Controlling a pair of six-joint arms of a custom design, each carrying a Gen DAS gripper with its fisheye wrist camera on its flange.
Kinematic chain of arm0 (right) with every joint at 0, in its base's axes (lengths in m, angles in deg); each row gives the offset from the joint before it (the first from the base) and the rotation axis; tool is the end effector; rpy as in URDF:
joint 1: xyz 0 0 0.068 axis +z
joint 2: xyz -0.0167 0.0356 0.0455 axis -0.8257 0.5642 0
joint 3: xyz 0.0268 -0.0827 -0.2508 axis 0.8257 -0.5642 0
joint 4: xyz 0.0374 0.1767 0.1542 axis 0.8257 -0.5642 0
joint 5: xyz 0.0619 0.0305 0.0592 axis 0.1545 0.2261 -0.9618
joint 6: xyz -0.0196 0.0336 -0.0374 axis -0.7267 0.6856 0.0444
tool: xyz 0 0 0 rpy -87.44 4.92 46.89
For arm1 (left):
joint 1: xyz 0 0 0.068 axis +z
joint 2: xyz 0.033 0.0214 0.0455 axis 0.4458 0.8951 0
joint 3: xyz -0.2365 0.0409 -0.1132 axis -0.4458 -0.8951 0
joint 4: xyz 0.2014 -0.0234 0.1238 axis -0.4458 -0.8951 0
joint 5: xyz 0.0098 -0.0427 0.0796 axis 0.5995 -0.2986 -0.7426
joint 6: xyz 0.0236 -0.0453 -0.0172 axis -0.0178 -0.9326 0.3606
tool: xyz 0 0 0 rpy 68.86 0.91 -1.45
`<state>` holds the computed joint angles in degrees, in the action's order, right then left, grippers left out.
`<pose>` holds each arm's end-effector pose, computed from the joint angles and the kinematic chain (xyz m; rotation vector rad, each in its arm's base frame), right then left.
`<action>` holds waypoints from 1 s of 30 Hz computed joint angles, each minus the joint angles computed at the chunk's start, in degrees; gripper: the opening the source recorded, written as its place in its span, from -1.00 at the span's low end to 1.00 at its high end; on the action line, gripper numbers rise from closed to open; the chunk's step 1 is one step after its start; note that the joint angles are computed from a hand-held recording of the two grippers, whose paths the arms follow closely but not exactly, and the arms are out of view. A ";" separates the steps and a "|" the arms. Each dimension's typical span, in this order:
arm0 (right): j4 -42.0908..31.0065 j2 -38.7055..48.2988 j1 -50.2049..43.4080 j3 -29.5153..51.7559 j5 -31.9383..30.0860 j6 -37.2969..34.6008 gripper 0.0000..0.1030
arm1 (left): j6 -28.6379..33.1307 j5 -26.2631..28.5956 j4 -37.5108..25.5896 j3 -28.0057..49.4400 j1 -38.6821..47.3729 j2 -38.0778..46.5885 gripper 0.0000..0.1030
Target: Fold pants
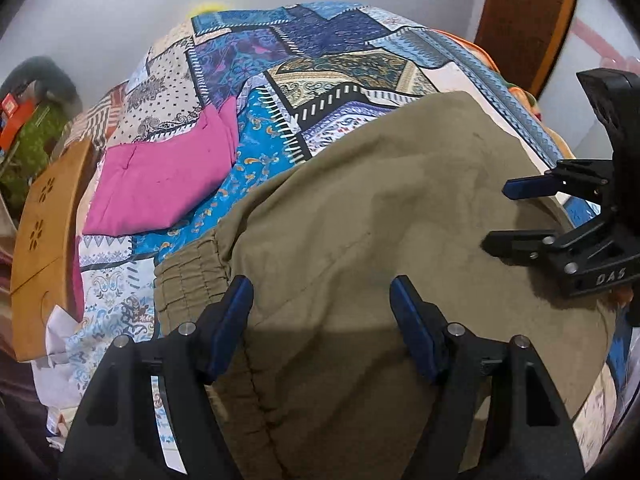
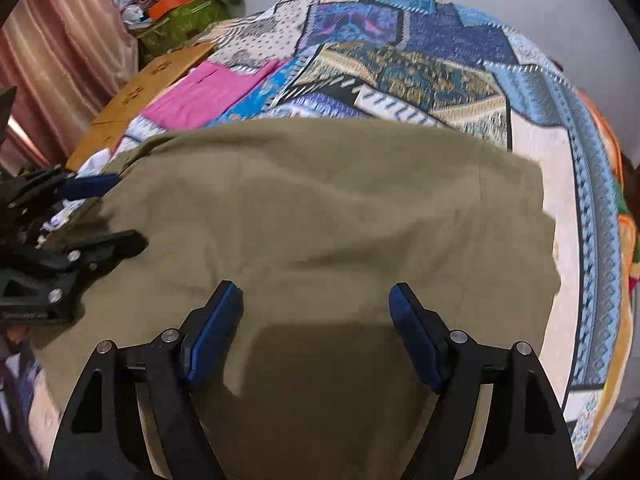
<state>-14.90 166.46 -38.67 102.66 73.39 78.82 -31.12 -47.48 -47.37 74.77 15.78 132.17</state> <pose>0.2616 0.0846 0.1907 -0.2183 2.6823 0.3151 0.3403 -0.0705 0.1690 0.7695 2.5341 -0.1737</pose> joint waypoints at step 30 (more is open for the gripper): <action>-17.77 -44.81 4.25 -23.17 5.09 14.32 0.45 | 0.03 1.83 -1.47 -23.22 12.80 -29.07 0.53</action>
<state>-32.67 121.65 -34.43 79.49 78.48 93.14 -31.10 -45.66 -48.84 51.55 28.58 103.11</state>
